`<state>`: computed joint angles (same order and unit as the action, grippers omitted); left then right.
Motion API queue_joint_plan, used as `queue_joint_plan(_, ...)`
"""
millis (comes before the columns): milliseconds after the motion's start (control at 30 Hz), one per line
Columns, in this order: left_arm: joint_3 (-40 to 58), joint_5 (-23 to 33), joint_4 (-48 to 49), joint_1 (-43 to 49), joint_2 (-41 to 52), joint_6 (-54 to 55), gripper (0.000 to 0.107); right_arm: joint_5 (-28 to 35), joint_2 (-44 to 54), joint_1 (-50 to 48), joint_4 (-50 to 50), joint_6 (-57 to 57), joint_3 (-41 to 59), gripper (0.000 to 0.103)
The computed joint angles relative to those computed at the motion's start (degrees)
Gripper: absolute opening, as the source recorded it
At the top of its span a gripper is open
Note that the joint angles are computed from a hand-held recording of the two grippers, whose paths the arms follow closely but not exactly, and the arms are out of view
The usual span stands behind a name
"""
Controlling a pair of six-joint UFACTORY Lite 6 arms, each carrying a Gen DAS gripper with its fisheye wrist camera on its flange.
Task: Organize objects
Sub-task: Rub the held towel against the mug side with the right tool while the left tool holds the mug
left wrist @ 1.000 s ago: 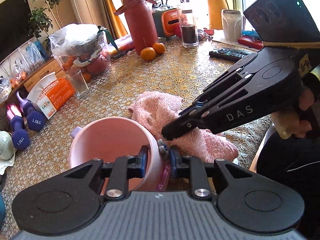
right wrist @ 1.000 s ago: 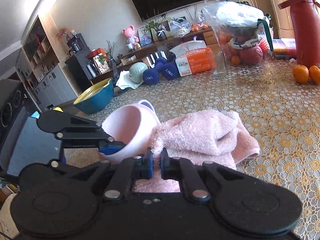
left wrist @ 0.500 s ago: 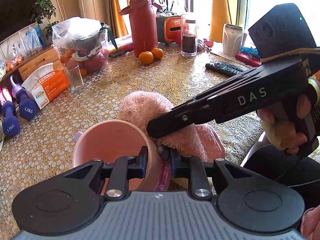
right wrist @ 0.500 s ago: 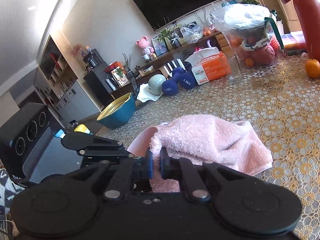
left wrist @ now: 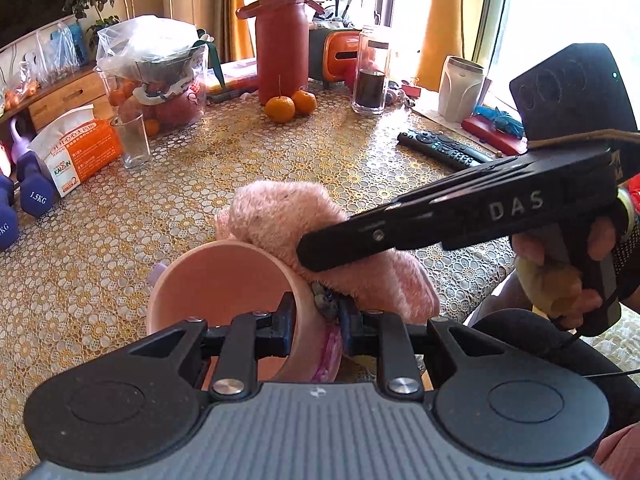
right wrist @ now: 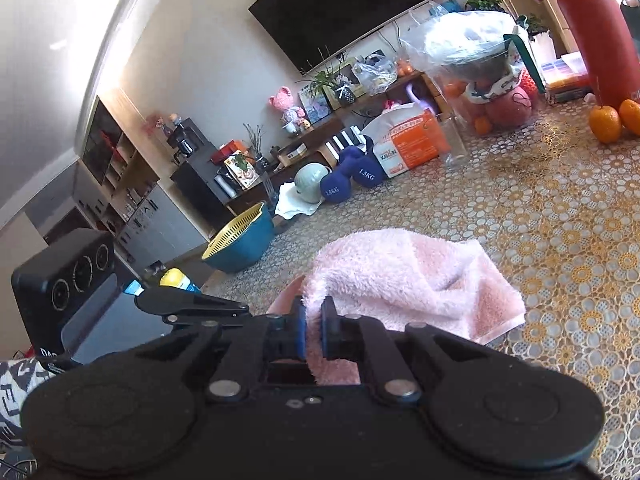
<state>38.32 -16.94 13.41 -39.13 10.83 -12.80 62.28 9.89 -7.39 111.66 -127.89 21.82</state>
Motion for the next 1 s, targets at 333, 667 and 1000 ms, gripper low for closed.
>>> queue_joint_plan(333, 2.1, 1.5, -6.9, -2.0, 1.7, 6.3, 0.021, -1.6, 1.7, -3.0, 2.8, -2.9, -0.8, 0.006)
queue_joint_plan(667, 3.9, 2.7, -11.1, -2.8, 3.0, 9.6, 0.021, 1.1, 7.8, -2.6, 2.5, -2.8, 1.5, 0.006)
queue_joint_plan(1000, 4.6, 4.3, -23.3, -5.8, 2.2, 25.2, 0.038, -1.3, -5.8, -9.4, 0.0, -2.9, -6.7, 0.006)
